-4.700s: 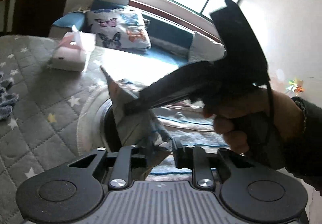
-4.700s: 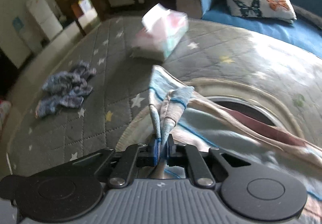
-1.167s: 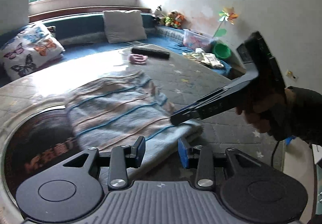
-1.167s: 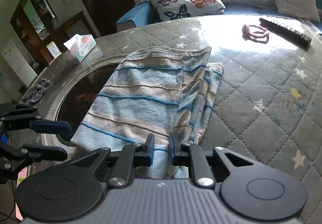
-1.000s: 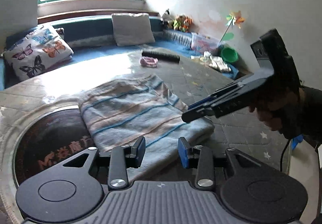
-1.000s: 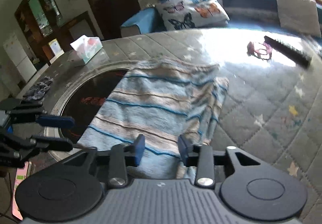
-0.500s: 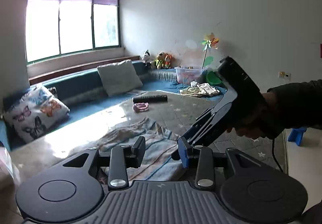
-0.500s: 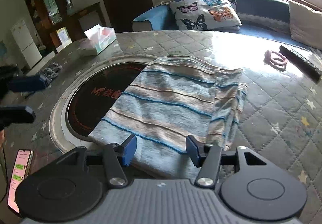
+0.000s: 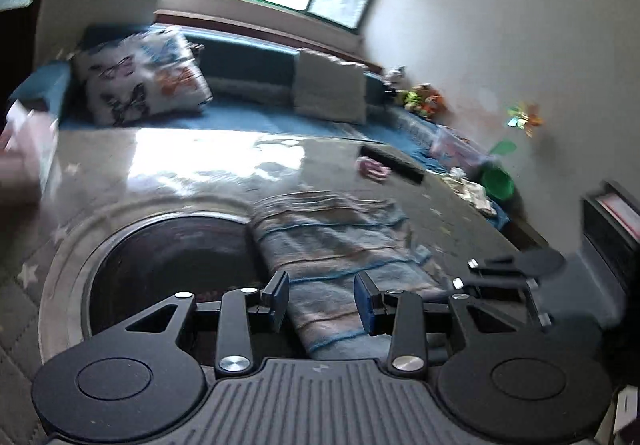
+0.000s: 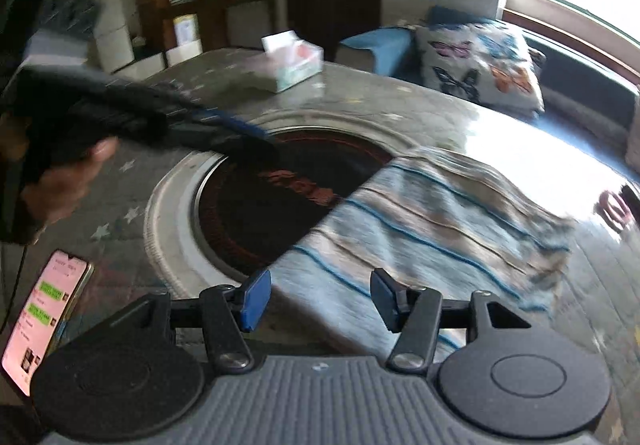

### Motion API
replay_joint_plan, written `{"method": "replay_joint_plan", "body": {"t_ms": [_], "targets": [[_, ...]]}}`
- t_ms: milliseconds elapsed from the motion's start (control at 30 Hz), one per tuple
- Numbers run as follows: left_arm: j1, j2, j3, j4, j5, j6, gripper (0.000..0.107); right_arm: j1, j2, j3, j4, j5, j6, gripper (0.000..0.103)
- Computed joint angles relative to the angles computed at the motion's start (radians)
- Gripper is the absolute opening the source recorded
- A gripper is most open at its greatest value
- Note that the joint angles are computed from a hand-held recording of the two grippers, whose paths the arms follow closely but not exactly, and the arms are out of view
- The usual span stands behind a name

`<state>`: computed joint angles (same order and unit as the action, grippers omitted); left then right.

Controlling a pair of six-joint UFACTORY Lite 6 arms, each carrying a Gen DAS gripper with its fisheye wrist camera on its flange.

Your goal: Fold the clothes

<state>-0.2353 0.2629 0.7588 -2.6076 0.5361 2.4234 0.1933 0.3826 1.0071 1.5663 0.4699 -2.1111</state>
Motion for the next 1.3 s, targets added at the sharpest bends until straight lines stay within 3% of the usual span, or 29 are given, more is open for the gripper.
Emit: {"method": "replay_joint_plan", "body": {"t_ms": [200, 400, 467, 567, 800, 967, 1300], "targets": [[0.070, 0.083, 0.053, 0.143, 0.028, -0.193, 0.039, 0.145, 0.033, -0.027, 0.246, -0.110, -0.251, 0.052], [0.077, 0.166, 0.116, 0.231, 0.082, -0.343, 0.039, 0.224, 0.063, -0.044, 0.610, -0.197, -0.599, 0.036], [0.069, 0.191, 0.138, 0.236, 0.087, -0.373, 0.039, 0.220, 0.054, -0.056, 0.614, -0.189, -0.595, 0.015], [0.072, 0.223, 0.161, 0.248, 0.106, -0.434, 0.039, 0.177, 0.024, -0.066, 0.484, -0.145, -0.435, 0.009], [0.086, 0.273, 0.184, 0.254, 0.174, -0.570, 0.040, 0.034, -0.053, -0.073, 0.214, 0.017, -0.089, 0.008], [0.089, 0.310, 0.211, 0.255, 0.213, -0.651, 0.040, -0.025, -0.099, -0.087, 0.175, 0.077, -0.039, 0.008], [0.077, 0.376, 0.311, 0.331, 0.162, -0.858, 0.040, -0.059, -0.134, -0.115, 0.200, 0.096, -0.069, 0.007]]}}
